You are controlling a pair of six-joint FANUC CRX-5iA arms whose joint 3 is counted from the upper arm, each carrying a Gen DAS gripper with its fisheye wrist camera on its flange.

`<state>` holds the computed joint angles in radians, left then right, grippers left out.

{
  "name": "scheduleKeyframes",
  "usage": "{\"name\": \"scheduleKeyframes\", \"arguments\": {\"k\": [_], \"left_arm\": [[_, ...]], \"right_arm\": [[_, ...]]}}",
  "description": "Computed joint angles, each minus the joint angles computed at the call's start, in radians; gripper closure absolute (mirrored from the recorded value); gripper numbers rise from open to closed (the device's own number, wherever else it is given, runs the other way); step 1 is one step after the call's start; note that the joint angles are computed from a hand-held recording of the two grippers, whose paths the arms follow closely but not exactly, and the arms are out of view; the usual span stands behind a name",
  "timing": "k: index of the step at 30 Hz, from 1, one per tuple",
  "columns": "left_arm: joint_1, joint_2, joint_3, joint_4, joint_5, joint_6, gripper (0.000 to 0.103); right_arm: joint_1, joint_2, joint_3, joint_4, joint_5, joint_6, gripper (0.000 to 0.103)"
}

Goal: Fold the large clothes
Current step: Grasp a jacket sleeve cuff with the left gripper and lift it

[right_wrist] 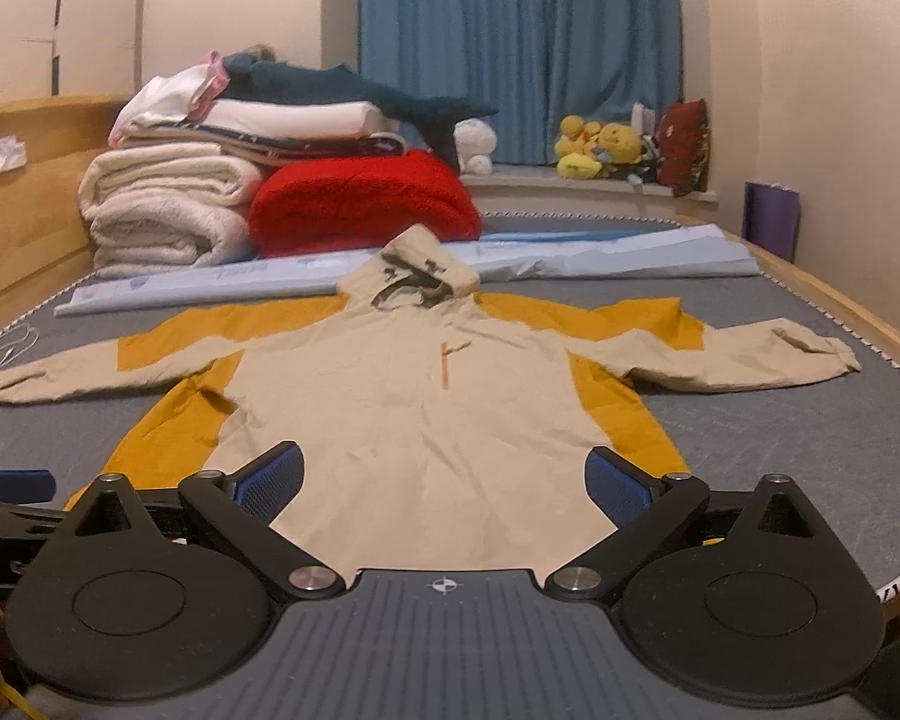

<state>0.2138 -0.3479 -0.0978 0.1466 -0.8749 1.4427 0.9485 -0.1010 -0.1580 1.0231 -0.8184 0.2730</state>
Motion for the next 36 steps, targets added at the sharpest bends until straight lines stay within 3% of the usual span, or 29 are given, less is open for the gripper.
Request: {"name": "scheduleKeyframes", "arguments": {"k": [6,10,14,20,24,30,34,36], "left_arm": [[0.042,0.030,0.032,0.108,0.075,-0.136,0.000],[0.055,0.119,0.113,0.173,0.127,-0.222,0.000],[0.063,0.230,0.202,0.229,0.180,-0.285,0.004],[0.078,0.417,0.360,0.300,0.211,-0.407,0.013],[0.096,0.543,0.500,0.236,0.203,-0.363,0.020],[0.142,0.684,0.667,0.035,0.191,-0.139,0.026],[0.202,0.775,0.771,-0.023,0.094,-0.037,0.036],[0.236,0.816,0.818,-0.040,0.048,-0.002,0.044]], "right_arm": [[-0.037,-0.013,-0.042,0.140,0.024,-0.126,0.011],[-0.090,-0.032,-0.063,0.226,0.101,-0.212,0.013],[-0.143,-0.019,-0.020,0.229,0.146,-0.150,0.013],[-0.215,0.113,0.195,0.089,0.186,0.094,0.013],[-0.277,0.229,0.342,0.060,0.293,0.128,0.013],[-0.306,0.427,0.578,0.005,0.343,0.193,0.013],[-0.310,0.549,0.722,-0.063,0.368,0.260,0.012],[-0.307,0.599,0.792,-0.154,0.378,0.349,0.012]]}}
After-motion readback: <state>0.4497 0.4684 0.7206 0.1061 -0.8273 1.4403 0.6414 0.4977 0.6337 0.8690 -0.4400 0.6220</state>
